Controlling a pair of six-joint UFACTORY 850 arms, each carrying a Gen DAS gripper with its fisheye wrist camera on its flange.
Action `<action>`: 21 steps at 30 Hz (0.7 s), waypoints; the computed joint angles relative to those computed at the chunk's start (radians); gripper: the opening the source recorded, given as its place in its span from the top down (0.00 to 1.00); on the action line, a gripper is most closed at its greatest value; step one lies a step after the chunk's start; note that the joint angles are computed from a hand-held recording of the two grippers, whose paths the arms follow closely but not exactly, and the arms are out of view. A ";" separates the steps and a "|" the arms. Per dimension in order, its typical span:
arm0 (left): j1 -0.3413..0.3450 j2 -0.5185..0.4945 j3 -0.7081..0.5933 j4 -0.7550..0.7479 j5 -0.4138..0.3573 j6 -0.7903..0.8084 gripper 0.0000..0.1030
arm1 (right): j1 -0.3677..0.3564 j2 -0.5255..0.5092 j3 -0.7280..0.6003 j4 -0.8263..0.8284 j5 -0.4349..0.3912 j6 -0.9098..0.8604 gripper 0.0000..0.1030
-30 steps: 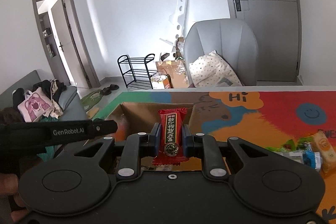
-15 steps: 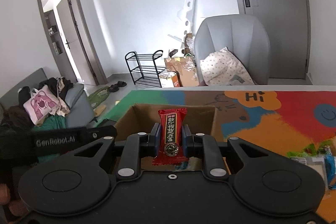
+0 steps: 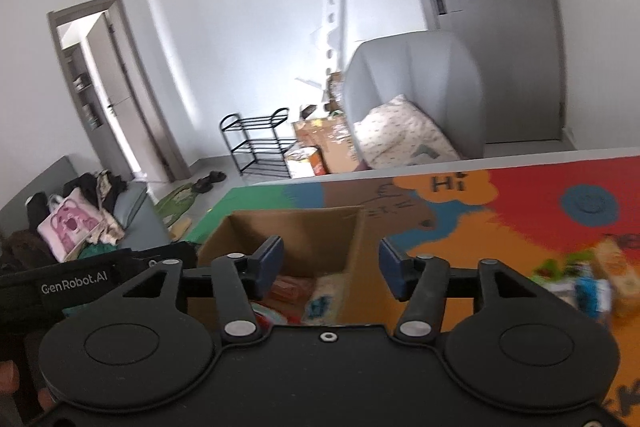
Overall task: Organize snacks
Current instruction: 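Return both open tools to the snack pile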
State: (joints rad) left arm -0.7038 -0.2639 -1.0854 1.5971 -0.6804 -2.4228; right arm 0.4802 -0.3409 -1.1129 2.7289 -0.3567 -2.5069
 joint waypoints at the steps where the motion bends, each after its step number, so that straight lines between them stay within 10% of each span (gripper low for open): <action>1: -0.004 -0.003 -0.003 0.002 0.001 -0.001 0.10 | -0.006 0.007 0.009 0.029 0.005 -0.026 0.41; 12: -0.045 -0.068 -0.074 0.013 0.020 0.042 0.01 | -0.076 0.077 0.114 0.204 0.003 -0.149 0.15; 21: -0.075 -0.125 -0.145 0.020 0.063 0.087 0.00 | -0.139 0.109 0.178 0.232 -0.037 -0.150 0.15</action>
State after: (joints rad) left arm -0.7787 -0.3888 -1.2300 1.6174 -0.6176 -2.3358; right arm 0.3412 -0.2321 -0.9352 2.9613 -0.3934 -2.6570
